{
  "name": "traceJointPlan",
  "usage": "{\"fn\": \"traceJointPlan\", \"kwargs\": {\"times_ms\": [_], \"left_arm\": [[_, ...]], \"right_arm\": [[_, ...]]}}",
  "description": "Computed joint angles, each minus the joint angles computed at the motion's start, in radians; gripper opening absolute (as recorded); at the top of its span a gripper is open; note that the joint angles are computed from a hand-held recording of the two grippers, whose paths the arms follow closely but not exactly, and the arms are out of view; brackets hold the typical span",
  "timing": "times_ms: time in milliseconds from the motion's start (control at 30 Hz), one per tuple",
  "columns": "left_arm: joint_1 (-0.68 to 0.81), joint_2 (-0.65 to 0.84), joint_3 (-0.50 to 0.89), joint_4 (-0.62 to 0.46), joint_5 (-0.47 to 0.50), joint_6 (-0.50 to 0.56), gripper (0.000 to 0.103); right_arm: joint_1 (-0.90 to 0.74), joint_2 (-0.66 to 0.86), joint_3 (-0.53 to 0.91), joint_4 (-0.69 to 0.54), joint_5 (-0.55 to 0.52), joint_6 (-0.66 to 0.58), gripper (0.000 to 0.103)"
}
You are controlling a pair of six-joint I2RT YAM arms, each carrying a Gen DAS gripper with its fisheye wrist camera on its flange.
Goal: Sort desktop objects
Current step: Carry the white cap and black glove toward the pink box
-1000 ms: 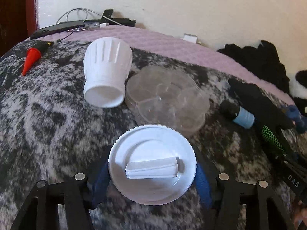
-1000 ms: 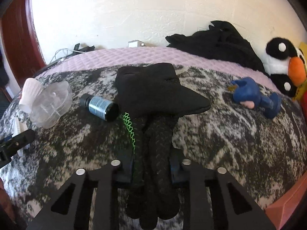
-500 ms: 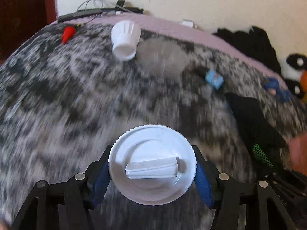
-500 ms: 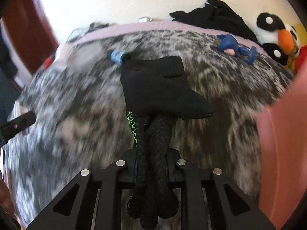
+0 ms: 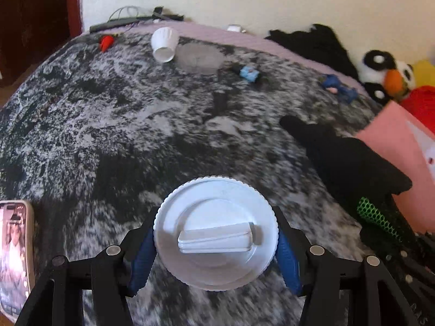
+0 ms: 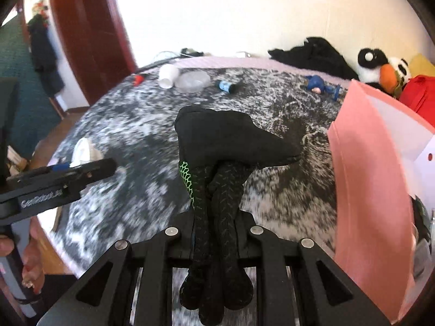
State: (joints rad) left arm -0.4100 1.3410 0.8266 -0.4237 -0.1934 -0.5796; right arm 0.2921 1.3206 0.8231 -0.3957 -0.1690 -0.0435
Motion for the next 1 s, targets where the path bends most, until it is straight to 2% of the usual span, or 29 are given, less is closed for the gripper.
{"fn": "traceJointPlan", "kwargs": {"times_ms": [133, 333, 433, 533, 633, 767, 900, 967, 1000], "left_arm": [[-0.093, -0.076, -0.014, -0.071, -0.056, -0.038, 0.065], [-0.221, -0.134, -0.017, -0.139, -0.083, -0.121, 0.065], [-0.315, -0.135, 0.013, -0.187, -0.151, -0.162, 0.065], [-0.390, -0.133, 0.047, -0.219, -0.198, -0.188, 0.065], [-0.463, -0.121, 0.086, -0.243, -0.239, -0.214, 0.065], [-0.552, -0.074, 0.145, -0.259, -0.273, -0.234, 0.065], [-0.628, 0.001, 0.208, -0.252, -0.278, -0.242, 0.065], [-0.661, 0.041, 0.239, -0.248, -0.278, -0.242, 0.065], [-0.681, 0.069, 0.262, -0.248, -0.279, -0.242, 0.065]], "right_arm": [[-0.044, -0.163, -0.071, -0.094, -0.037, -0.055, 0.019], [-0.176, -0.377, -0.126, -0.273, -0.159, -0.156, 0.019], [-0.249, -0.471, -0.133, -0.366, -0.218, -0.215, 0.019], [-0.343, -0.555, -0.132, -0.469, -0.288, -0.288, 0.019], [-0.485, -0.612, -0.125, -0.583, -0.373, -0.411, 0.019], [-0.761, -0.622, -0.101, -0.760, -0.507, -0.670, 0.019], [-1.163, -0.516, -0.065, -0.996, -0.616, -1.105, 0.019], [-1.351, -0.432, -0.047, -1.092, -0.626, -1.318, 0.019], [-1.409, -0.405, -0.045, -1.111, -0.623, -1.376, 0.019]]}}
